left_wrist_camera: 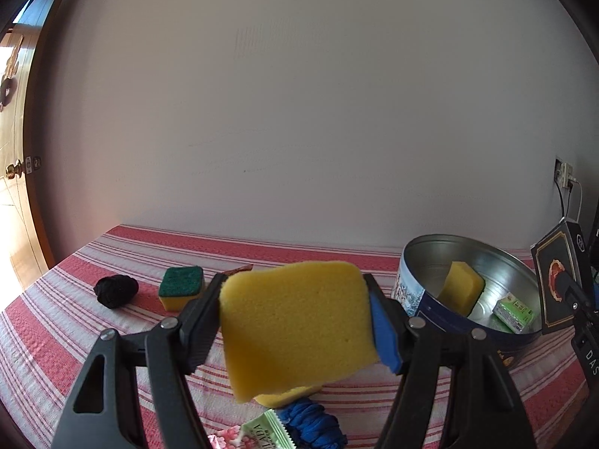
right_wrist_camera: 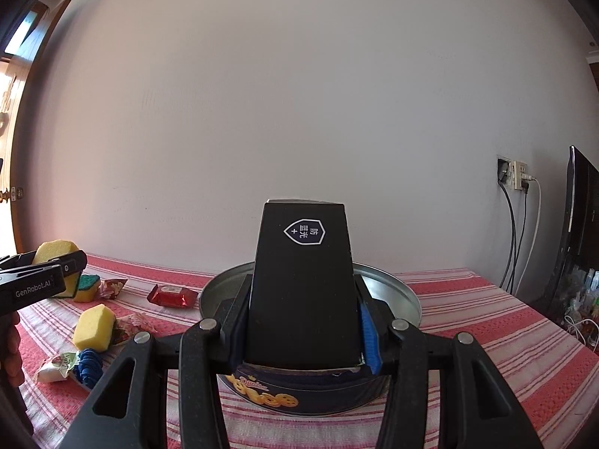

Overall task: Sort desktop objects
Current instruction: 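Carry the yellow sponge and black box over the blue tin with both tools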

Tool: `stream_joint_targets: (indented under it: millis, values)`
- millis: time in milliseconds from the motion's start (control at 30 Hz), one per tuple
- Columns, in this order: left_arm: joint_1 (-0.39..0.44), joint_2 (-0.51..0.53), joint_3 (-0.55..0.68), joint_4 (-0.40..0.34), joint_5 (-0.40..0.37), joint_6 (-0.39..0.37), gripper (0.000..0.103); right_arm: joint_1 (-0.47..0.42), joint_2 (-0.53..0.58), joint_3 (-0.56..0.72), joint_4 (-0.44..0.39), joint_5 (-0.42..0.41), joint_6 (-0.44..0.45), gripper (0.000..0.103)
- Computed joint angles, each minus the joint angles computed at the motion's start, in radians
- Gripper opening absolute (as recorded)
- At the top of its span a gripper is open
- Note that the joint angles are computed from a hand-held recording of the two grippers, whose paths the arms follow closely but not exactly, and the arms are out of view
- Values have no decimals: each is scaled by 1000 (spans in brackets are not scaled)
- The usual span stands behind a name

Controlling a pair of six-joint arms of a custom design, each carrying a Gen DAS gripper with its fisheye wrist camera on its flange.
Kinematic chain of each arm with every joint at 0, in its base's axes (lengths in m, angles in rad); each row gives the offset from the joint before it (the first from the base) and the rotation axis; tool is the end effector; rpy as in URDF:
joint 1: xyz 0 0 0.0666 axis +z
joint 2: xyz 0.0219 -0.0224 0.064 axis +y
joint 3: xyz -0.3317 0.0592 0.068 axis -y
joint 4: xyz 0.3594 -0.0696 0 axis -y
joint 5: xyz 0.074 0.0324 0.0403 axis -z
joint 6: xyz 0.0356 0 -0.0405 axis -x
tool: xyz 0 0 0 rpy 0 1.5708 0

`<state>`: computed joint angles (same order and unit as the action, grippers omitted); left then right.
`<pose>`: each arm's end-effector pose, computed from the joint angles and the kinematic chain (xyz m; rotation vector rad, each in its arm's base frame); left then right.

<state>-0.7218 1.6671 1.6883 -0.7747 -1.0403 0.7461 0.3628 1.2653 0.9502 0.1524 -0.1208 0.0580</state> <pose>0.4312 -0.3392 0.3987 -0.4880 1.8699 0.2537 0.4068 0.1586 0.3381 -0.4511 1.6842 0.3286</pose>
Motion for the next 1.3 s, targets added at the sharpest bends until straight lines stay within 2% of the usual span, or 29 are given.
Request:
stream_joint_targets:
  millis: [133, 533, 967, 1100, 1300]
  values:
    - [-8, 29, 34, 37, 22, -51, 70, -24, 6, 14, -20, 5, -21, 51]
    - [-29, 137, 185, 67, 65, -154, 70, -67, 2, 17, -22, -7, -31, 51]
    - [-27, 225, 321, 13, 111, -176, 70, -128, 51, 73, -47, -19, -1, 51]
    - [-21, 271, 395, -23, 137, -171, 70, -137, 76, 99, -48, -10, 23, 51]
    - [-21, 341, 515, -62, 144, -196, 70, -161, 128, 165, -81, -31, 11, 51]
